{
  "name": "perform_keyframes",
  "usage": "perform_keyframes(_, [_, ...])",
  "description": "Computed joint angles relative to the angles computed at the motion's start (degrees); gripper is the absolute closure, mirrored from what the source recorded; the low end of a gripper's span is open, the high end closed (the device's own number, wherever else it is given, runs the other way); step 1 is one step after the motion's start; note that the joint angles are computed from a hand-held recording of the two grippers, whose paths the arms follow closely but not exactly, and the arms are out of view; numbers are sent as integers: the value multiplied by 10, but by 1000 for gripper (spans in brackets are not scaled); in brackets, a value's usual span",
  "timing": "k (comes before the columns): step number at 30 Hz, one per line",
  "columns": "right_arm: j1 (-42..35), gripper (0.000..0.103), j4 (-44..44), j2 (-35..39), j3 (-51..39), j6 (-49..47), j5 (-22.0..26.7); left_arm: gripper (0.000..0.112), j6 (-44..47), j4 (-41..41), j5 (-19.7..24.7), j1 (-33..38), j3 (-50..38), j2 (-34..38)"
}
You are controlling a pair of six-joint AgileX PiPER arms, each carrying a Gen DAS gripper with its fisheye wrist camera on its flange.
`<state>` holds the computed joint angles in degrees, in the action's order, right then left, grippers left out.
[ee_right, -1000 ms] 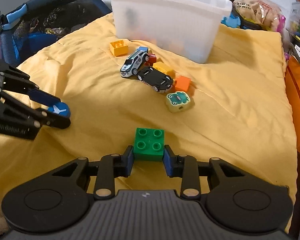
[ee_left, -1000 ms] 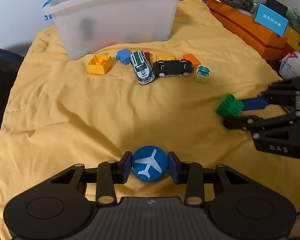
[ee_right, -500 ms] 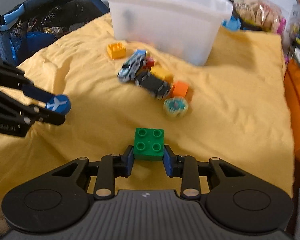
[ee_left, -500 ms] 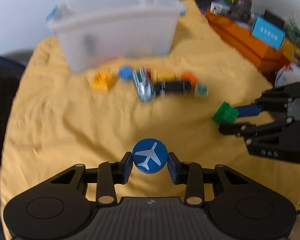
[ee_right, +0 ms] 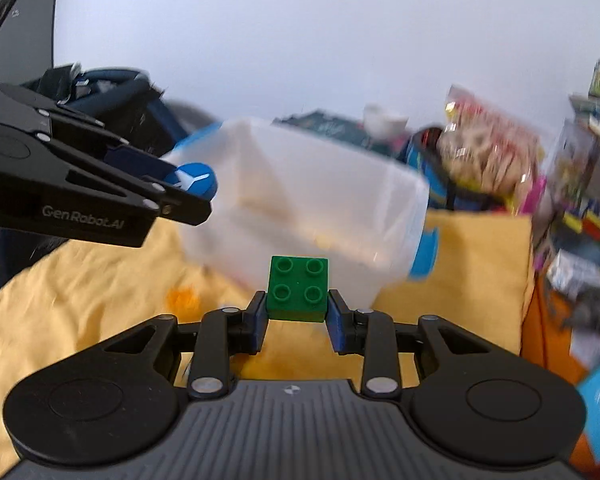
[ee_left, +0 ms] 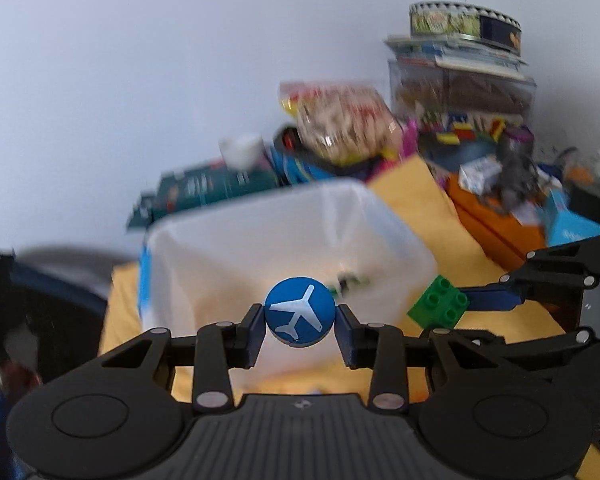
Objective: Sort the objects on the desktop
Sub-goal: 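Carry the airplane disc and green brick over the bin and open both tools, then grasp the green-striped silver car with left tool while right grasps the white race car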
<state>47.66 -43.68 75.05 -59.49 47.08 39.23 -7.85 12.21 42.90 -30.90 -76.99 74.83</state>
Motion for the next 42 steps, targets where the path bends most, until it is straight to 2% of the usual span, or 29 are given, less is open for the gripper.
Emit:
perform_keyframes(5, [-58,69,10,62,-75,-34,-35,71,31,-17,-9,33,-86,77])
perform_keyframes(10, [-112,69,65,123,-146,-91,-58,71,60,-68,11,77,-157,152])
perform_keyframes(14, [-133,69,100,174,-199,-129,-43,71,45,-100,27,103,-185,198])
perform_keyframes(18, [-143,59,146,205,-221,-159,-26,70,48,-131,44,119,-186,210])
perform_keyframes(20, [-139,59,124,187,-193,-130,-47,61,69,-143,28,124,-163,194])
perform_keyframes(22, [-138,59,114,168,-173,-110,-60,60,71,-142,27,125,-152,176])
perform_keyframes(24, [-136,59,87,134,-140,-61,-83,59,85,-165,7,135,-121,139])
perform_keyframes(27, [-137,57,84,72,-81,-44,-122,49,114,-202,-25,149,-45,62])
perform_keyframes(29, [-123,57,49,32,-40,-19,-122,46,94,-168,-39,140,6,15])
perform_keyframes(32, [-116,57,79,-15,17,-54,-120,44,62,-135,-42,124,87,-36])
perform_keyframes(34, [-108,57,101,-27,52,-72,-104,44,68,-164,-23,121,126,-37])
perform_keyframes(36, [-97,58,101,-35,88,-51,-88,45,76,-202,-13,116,152,-23])
perform_keyframes(37, [-99,58,129,-38,102,-60,-84,46,76,-207,-11,108,156,-12])
perform_keyframes(39, [-93,58,144,-50,131,-44,-81,47,55,-194,-25,82,160,13])
perform_keyframes(42, [-63,58,112,-56,153,11,-62,48,11,-164,-32,54,143,64])
